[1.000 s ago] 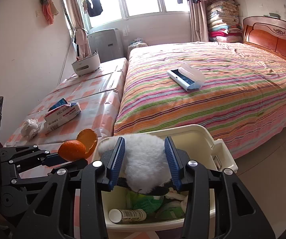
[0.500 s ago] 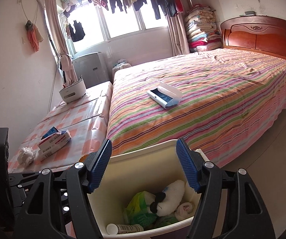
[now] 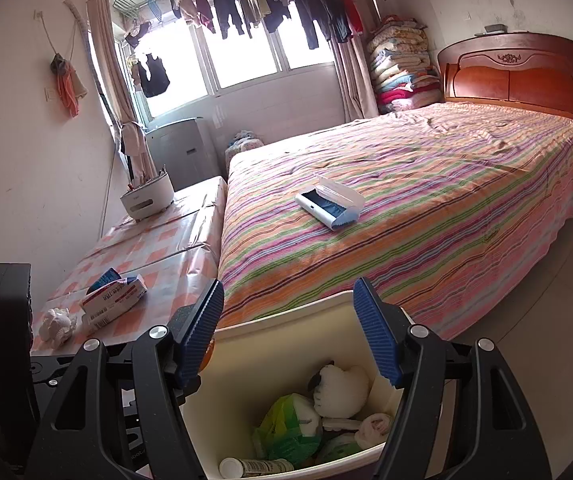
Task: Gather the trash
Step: 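Carry the plush toy and orange peel over the bin and release both, then move both tools back to the table toward the knit hat and medicine box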
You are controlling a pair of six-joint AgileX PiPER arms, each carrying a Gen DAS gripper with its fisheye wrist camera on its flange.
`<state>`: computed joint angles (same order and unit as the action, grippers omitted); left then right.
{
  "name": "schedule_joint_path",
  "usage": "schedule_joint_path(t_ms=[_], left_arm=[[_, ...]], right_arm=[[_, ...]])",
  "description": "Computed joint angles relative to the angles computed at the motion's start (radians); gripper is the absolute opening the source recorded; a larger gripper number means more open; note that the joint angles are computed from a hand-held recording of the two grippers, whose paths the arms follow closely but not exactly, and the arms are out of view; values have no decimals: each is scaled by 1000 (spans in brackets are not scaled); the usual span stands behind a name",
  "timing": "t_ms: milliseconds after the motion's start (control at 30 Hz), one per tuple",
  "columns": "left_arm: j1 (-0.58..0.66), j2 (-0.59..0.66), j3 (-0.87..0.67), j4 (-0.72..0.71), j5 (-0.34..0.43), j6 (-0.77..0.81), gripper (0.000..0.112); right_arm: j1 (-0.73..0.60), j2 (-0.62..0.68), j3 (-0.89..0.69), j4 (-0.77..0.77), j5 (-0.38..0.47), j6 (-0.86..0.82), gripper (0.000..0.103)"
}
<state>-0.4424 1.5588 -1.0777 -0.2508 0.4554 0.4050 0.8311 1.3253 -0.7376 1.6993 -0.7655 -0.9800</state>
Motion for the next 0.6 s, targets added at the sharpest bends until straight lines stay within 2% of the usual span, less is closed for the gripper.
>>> schedule_joint_path(t_ms=[67, 133, 167, 200, 267, 433, 600], left_arm=[[-2, -1, 2, 24, -9, -24, 29], [-4, -4, 5, 55, -20, -53, 49], [-7, -10, 12, 76, -36, -76, 63], [-7, -20, 25, 84, -58, -85, 69], [-9, -36, 39, 112, -83, -110, 72], [21, -51, 33, 81, -66, -87, 73], [67, -62, 37, 128, -64, -103, 74]], right_arm=[[1, 0, 1, -2, 0, 2, 67], [2, 2, 1, -5, 1, 3, 67], [1, 3, 0, -4, 2, 1, 67], [1, 4, -1, -5, 3, 1, 67], [0, 4, 1, -10, 4, 5, 67], [2, 9, -7, -13, 6, 9, 67], [7, 42, -47, -10, 26, -18, 69]])
